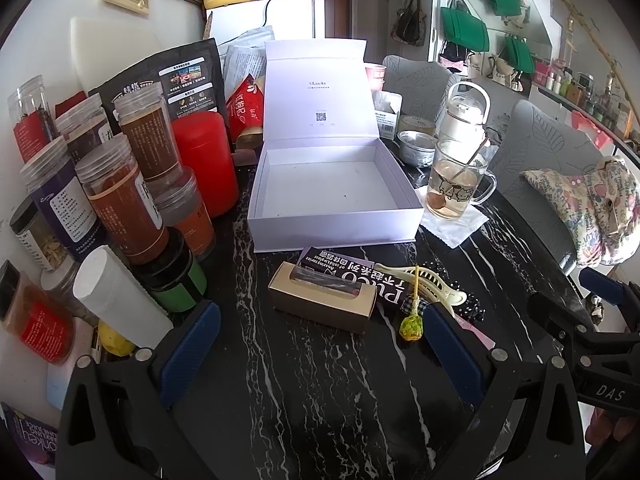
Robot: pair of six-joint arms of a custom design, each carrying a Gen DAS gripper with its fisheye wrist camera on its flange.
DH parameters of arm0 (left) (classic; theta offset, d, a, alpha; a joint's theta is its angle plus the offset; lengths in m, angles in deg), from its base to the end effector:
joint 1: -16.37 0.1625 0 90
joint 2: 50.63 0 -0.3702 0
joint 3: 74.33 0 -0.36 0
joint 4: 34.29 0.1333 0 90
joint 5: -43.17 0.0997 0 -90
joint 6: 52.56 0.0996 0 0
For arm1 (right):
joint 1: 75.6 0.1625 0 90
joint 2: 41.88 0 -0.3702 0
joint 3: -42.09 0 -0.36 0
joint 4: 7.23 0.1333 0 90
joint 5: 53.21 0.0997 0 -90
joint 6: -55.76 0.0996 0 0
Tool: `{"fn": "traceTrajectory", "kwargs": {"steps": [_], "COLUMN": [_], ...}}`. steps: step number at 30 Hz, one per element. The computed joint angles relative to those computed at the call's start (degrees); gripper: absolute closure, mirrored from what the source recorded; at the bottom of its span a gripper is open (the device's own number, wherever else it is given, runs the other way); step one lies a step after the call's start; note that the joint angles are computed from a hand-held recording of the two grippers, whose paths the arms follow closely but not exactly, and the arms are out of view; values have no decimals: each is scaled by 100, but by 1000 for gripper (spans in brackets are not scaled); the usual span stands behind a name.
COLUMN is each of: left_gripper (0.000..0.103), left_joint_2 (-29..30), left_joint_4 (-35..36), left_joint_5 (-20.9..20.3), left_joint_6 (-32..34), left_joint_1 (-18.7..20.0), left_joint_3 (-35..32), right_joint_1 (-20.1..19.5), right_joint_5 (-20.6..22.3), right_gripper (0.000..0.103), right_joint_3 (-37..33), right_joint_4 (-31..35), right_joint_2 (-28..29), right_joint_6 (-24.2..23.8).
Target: Organize rigid objects
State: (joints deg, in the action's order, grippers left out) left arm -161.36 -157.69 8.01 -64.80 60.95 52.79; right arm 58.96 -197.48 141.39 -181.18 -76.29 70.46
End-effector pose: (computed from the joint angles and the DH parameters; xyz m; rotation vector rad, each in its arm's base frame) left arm -0.0818 -0.3821 0.3815 0.4835 2.2452 -0.8728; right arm 0.4383 -0.3703 0.0233 0.4029 -2.2821 0.9220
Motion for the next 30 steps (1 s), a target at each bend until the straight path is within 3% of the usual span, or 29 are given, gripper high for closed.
{"fn": "traceTrajectory", "kwargs": {"steps": [30], "left_gripper": [0], "left_joint_2": [-6], "left_joint_4": [75], "left_joint_5": [-30], "left_joint_6": [-44], "left_joint_1": [12], "left_joint_3": [2], "right_joint_1": [-8], "right_joint_5": [36], "right_gripper": [0], "right_joint_3": [-57], "right_joint_4": [74], "right_joint_2": [53], "right_joint_6": [-12]}}
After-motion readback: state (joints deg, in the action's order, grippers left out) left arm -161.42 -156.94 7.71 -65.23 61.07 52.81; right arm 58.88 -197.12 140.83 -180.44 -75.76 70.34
